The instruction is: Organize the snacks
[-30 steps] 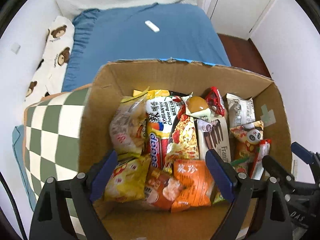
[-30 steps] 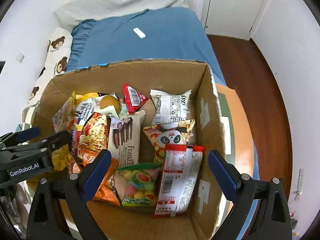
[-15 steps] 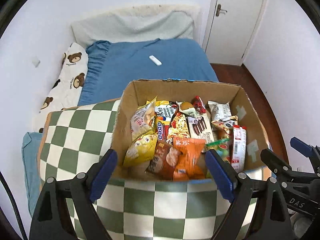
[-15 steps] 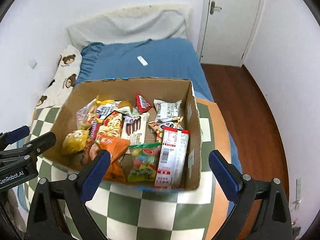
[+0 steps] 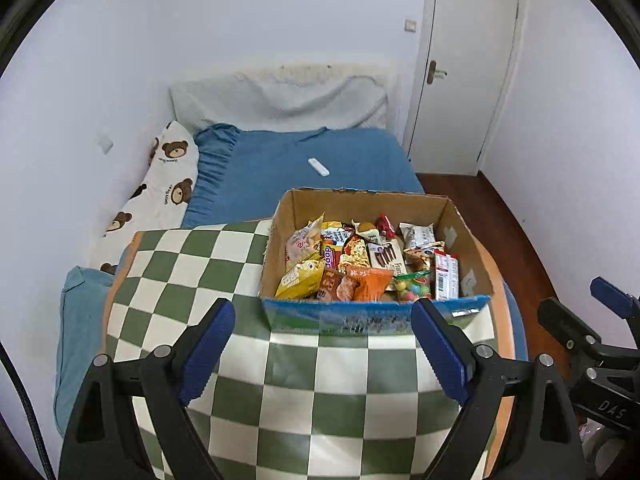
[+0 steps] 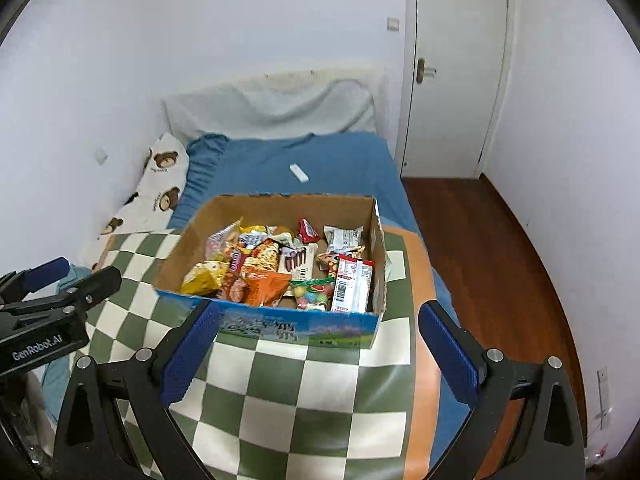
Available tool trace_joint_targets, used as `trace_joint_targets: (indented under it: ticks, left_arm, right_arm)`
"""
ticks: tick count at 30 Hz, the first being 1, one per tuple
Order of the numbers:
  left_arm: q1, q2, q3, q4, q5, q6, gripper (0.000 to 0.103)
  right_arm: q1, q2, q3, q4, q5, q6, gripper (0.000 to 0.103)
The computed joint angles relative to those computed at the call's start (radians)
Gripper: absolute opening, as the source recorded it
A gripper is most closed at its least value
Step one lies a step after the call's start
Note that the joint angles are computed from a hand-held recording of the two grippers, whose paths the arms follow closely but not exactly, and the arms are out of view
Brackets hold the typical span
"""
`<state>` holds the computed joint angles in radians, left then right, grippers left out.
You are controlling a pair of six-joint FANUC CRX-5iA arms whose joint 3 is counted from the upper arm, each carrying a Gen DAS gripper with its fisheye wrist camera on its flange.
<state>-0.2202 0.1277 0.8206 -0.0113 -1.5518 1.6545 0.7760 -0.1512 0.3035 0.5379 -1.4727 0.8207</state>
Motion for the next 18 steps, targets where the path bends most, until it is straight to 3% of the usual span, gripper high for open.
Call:
trace_joint_targets:
  ticks: [11,18]
  left_arm:
    - [-0.016,-0.163,-0.111,-0.018,-0.009,-0.013,0.090]
    - [-0.021,-0.211,-0.128,-0.035,-0.006,0.012,0.090]
  right_arm:
    - [0.277,-0.129,-0.068,0.204,-0.129,-0.149,0.103]
    - [0.383,-0.151,-0.071,0.266,-0.175,-0.189,0.103]
